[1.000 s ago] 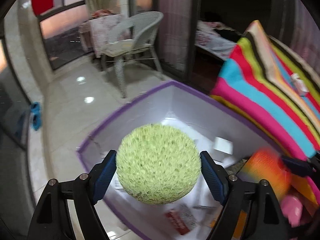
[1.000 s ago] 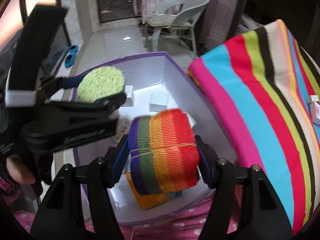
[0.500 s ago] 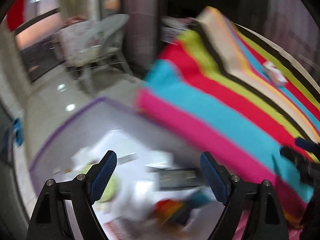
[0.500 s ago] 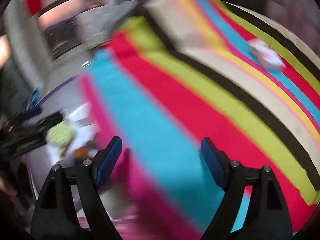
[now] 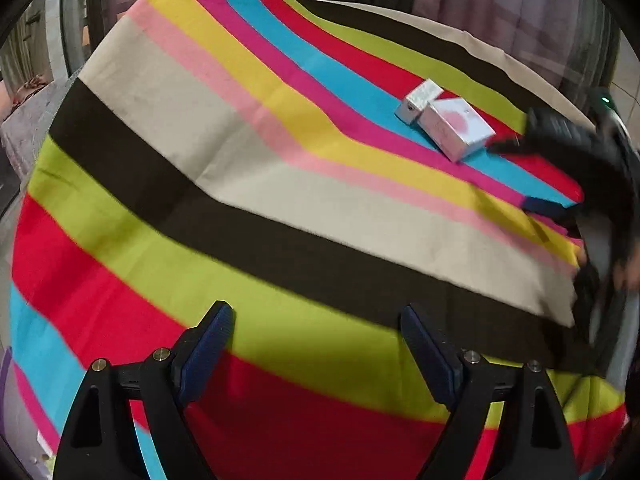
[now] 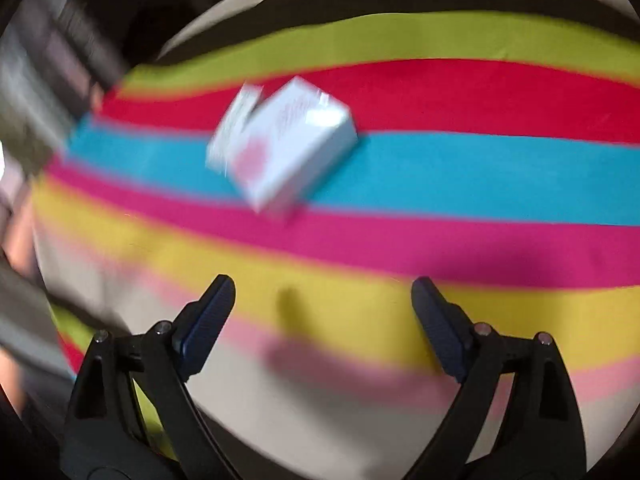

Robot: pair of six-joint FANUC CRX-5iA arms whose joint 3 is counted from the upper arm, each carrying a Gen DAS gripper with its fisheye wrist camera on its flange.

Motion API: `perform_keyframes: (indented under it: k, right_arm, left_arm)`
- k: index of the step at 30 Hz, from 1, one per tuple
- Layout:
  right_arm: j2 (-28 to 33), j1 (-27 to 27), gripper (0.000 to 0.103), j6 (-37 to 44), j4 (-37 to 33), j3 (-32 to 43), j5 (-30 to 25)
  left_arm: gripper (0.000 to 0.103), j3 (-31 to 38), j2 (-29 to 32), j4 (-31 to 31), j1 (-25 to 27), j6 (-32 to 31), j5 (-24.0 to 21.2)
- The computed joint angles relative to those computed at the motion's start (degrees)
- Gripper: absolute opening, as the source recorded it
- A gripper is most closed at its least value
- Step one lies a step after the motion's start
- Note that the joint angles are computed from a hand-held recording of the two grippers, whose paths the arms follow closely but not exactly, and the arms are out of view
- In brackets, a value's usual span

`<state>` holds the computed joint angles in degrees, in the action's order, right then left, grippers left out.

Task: Organize objects
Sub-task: 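Move both open tools back over the striped table, then grasp the pink-printed white box with the right tool while the left tool grasps the small white box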

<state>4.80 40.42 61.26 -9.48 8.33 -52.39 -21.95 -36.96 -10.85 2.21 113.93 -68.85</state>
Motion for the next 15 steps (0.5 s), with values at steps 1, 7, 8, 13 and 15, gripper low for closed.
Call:
perform_keyframes:
  k: [1, 7, 8, 13, 15]
  right_arm:
    - [1.61, -0.75, 0.092, -4.05, -0.67, 1.65, 0.76]
    - [9.53, -1.02, 0.095, -25.74, 1.55, 10.21, 1.93]
    - [11.31, -0.56, 0.096, -27.2, 1.84, 12.57, 0.94]
    - [17.39, 5.9, 0.096, -26.68, 17.81, 19.31, -11.0]
    - [16.52, 8.21, 0.095, -27.12, 25.15, 15.41, -10.54]
  left_arm:
    - [0.089, -0.19, -0.21, -0.1, -0.03, -0.03, 0.14]
    - [0.099, -1.8, -1.56, 2.92, 1.91, -2.72, 1.43]
    - [0.1, -1.88, -1.59, 3.15, 2.0, -3.0, 1.43]
    - [0.103, -1.79, -1.13, 3.44, 1.85, -3.62, 1.45]
    - [0.103, -1.98, -1.32, 3.73, 2.12, -3.78, 1.61]
